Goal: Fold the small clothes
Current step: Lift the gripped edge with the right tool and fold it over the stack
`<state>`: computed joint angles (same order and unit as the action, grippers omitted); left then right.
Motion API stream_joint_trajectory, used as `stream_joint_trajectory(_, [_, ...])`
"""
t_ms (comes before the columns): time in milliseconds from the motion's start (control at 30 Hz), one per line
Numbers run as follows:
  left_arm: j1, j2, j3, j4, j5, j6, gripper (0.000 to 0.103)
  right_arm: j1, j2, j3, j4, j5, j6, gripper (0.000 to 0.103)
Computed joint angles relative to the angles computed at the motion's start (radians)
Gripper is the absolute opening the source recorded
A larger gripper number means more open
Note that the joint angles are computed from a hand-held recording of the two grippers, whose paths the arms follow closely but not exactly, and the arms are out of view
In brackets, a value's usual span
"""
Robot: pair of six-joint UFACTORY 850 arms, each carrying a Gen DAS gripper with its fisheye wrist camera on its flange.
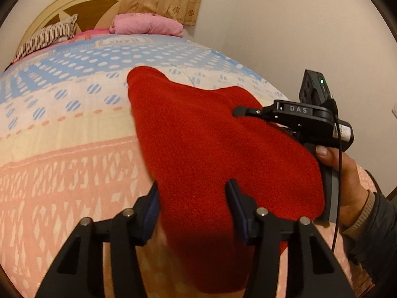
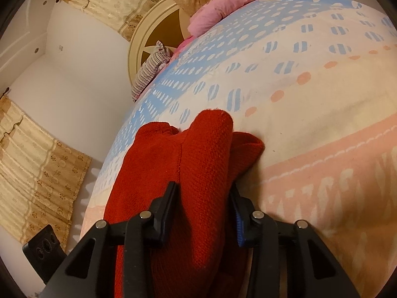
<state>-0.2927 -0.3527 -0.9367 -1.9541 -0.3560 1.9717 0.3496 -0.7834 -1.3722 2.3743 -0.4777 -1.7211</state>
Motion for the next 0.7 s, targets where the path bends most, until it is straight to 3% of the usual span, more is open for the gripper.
stream_joint_trajectory(233, [-0.022, 0.029, 0.019, -0.088, 0.055, 0.109, 0.043, 0.007, 0.011, 0.016, 0.04, -0.022, -0.094, 0.034])
stream_joint_trajectory(700, [-0.009, 0.129, 0.098, 0.077, 0.074, -0.031, 0.038, 0.056, 0.096, 0.13, 0.158, -0.121, -0.246, 0.032])
